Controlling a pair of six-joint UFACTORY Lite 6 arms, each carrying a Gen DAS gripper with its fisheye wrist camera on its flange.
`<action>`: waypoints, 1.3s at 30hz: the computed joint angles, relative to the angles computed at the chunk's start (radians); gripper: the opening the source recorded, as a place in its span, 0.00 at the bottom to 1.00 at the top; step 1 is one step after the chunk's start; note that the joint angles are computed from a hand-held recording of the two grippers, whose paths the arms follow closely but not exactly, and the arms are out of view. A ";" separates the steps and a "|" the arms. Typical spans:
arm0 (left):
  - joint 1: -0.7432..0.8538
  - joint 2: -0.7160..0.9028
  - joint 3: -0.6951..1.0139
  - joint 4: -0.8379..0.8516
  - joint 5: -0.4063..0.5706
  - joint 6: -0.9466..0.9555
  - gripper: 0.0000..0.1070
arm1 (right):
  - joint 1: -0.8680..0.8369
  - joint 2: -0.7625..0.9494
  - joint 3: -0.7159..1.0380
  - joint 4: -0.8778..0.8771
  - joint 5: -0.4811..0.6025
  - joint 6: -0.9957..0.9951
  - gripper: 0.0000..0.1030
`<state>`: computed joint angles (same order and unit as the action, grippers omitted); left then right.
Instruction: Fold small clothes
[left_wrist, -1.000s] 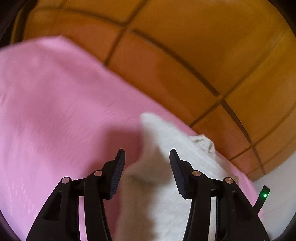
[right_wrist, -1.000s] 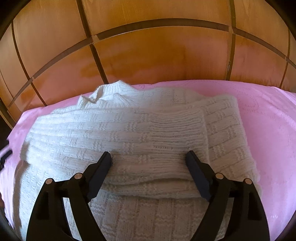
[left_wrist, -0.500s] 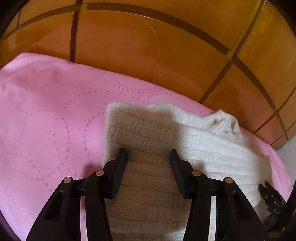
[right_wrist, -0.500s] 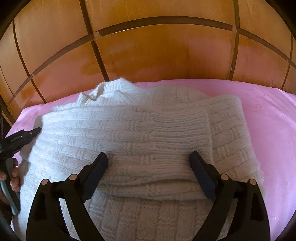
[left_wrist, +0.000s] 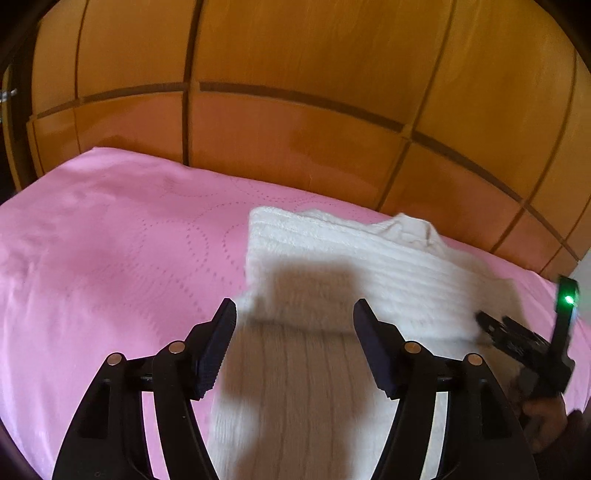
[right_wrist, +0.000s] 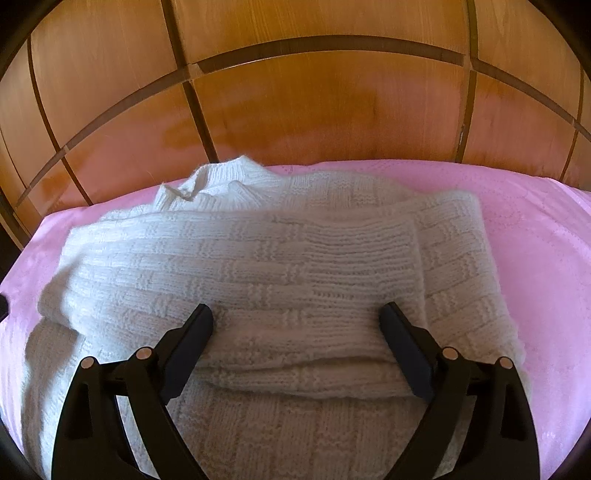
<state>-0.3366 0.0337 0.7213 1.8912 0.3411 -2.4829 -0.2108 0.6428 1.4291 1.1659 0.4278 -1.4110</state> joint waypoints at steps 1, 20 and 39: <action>-0.023 -0.036 -0.032 -0.033 0.021 0.023 0.61 | 0.002 -0.002 -0.002 -0.002 -0.006 -0.001 0.92; -0.310 -0.356 -0.367 -0.299 0.150 0.067 0.61 | -0.114 -0.281 -0.262 -0.147 0.058 0.051 0.98; -0.494 -0.713 -0.698 -0.654 0.153 0.216 0.61 | -0.720 -0.360 -0.383 -0.342 0.477 -0.151 0.98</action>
<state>-0.8310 -0.6796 0.0236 1.2369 0.4946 -2.2672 -0.9307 0.2830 1.0463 0.8241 0.9046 -1.5624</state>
